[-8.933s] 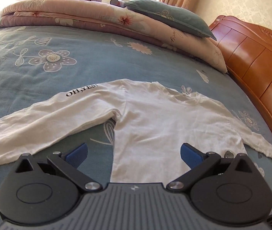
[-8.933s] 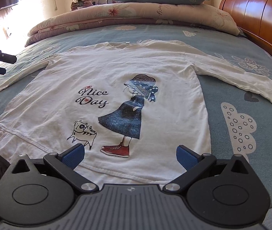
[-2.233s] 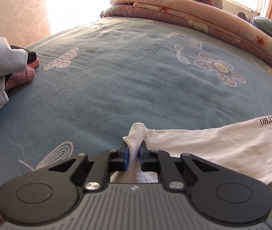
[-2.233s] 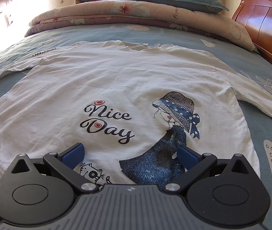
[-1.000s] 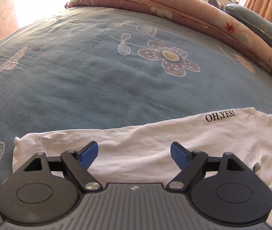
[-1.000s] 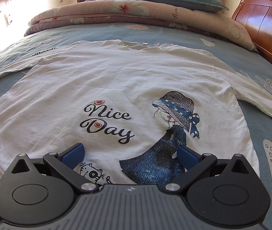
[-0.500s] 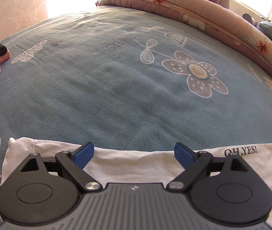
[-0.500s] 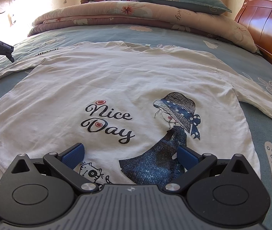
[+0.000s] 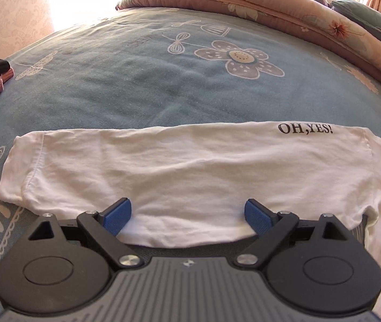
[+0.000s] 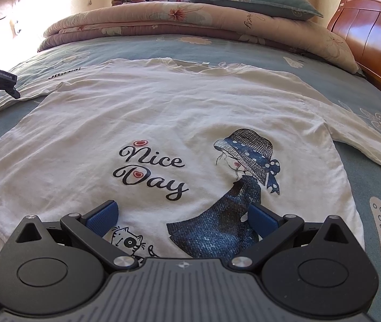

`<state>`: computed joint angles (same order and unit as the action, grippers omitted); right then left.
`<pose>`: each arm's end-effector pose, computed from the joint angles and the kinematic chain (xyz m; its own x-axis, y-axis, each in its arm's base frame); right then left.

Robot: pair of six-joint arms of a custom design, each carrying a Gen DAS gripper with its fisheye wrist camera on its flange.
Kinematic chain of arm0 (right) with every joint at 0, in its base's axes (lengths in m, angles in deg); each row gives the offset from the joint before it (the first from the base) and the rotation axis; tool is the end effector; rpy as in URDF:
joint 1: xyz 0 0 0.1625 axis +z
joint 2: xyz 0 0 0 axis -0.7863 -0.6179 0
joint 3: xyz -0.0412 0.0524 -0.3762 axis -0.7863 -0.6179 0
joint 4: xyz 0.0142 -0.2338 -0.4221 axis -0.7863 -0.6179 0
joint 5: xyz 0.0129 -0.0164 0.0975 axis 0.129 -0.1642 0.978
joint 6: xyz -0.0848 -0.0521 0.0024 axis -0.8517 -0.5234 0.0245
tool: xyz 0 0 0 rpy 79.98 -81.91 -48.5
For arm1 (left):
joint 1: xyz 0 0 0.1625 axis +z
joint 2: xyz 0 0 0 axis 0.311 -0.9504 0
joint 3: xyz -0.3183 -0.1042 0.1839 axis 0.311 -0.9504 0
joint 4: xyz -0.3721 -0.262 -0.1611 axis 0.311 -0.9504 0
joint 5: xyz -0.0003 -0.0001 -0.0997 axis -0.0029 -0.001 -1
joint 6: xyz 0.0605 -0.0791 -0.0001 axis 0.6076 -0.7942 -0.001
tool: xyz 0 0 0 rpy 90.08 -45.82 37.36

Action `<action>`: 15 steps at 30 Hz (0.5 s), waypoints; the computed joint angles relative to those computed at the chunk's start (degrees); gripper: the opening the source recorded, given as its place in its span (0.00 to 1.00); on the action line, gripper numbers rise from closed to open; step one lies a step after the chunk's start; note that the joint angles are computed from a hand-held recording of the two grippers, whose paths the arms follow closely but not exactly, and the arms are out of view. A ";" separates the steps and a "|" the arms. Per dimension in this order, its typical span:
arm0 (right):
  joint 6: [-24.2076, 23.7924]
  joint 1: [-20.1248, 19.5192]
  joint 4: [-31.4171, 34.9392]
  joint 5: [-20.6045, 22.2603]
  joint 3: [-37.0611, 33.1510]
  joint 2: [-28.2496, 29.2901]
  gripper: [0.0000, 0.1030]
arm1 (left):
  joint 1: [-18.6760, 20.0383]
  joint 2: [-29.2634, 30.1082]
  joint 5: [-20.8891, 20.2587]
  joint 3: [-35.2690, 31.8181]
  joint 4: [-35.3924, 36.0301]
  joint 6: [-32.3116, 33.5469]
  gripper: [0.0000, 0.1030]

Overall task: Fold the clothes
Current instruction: 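Open the left gripper and lay the sleeve flat on the bed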

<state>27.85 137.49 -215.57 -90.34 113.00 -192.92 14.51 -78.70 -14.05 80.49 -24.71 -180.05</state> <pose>0.0925 -0.3801 0.2332 -0.5703 -0.5923 0.5692 -0.8040 0.5447 -0.2387 -0.1392 -0.3462 0.2392 -0.4813 -0.7621 -0.4331 0.0222 0.4833 -0.8752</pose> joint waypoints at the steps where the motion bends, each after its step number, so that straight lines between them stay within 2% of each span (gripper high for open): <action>1: 0.10 -0.02 -0.05 -0.04 0.09 -0.12 1.00 | -0.91 0.18 -0.96 0.09 0.22 0.38 0.90; 8: 1.25 0.30 -0.82 -1.01 0.53 -0.38 1.00 | -4.55 0.82 -2.68 -1.19 0.34 2.29 0.90; 11: 1.36 0.13 -1.35 -1.01 1.10 -1.03 1.00 | -4.15 3.36 0.89 -2.82 -0.02 2.95 0.90; 15: 1.55 -0.05 -1.31 -1.07 1.47 -1.75 1.00 | -1.18 4.79 3.62 -3.13 -5.62 9.08 0.90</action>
<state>29.40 137.44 -216.88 -91.40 114.47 -194.68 13.33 -73.91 -10.42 77.36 -30.33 -170.97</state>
